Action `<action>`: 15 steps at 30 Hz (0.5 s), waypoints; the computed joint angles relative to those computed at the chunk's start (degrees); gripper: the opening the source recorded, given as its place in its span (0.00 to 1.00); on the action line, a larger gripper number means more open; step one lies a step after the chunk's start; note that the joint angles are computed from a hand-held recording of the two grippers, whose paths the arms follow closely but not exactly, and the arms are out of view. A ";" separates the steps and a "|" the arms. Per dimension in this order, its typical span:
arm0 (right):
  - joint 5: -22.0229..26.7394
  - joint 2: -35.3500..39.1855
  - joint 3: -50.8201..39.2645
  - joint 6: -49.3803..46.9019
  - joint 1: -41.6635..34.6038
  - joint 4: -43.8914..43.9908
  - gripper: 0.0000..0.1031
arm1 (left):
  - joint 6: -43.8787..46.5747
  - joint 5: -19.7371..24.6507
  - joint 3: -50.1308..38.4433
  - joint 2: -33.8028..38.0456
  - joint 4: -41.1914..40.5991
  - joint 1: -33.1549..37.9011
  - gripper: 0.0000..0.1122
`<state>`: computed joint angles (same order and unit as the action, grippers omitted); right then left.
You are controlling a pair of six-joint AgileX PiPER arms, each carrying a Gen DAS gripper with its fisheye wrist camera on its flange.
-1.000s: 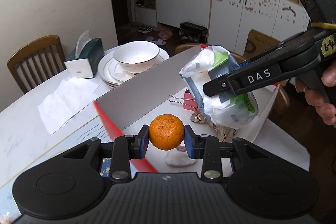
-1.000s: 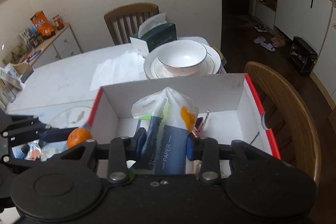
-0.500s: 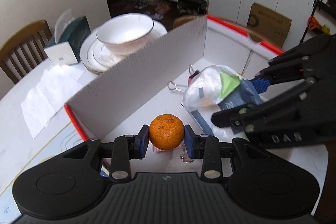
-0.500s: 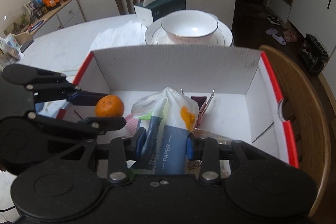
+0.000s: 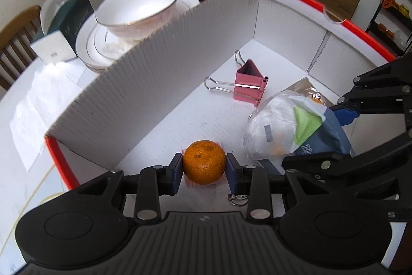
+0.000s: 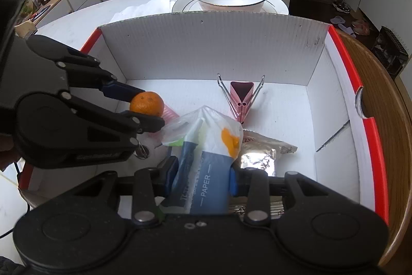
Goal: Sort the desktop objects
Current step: 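Carry the orange and tissue pack over the red box and lower them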
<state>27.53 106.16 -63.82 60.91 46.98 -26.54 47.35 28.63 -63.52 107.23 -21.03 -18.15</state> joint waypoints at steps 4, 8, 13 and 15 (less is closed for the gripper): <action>-0.62 -0.11 0.67 0.67 0.04 -0.36 0.40 | -3.74 2.95 -2.89 1.83 2.88 -0.14 0.30; -0.82 -0.29 0.79 -0.09 0.05 0.10 0.44 | -5.91 5.58 -4.82 2.76 4.82 -0.30 0.30; -0.24 -0.74 0.66 -1.82 -0.05 0.80 0.47 | -6.63 5.24 -4.38 2.24 5.29 -0.56 0.32; -0.14 -1.62 1.29 -1.12 0.19 -0.33 0.58 | -5.89 4.61 -3.46 1.49 4.61 -0.47 0.35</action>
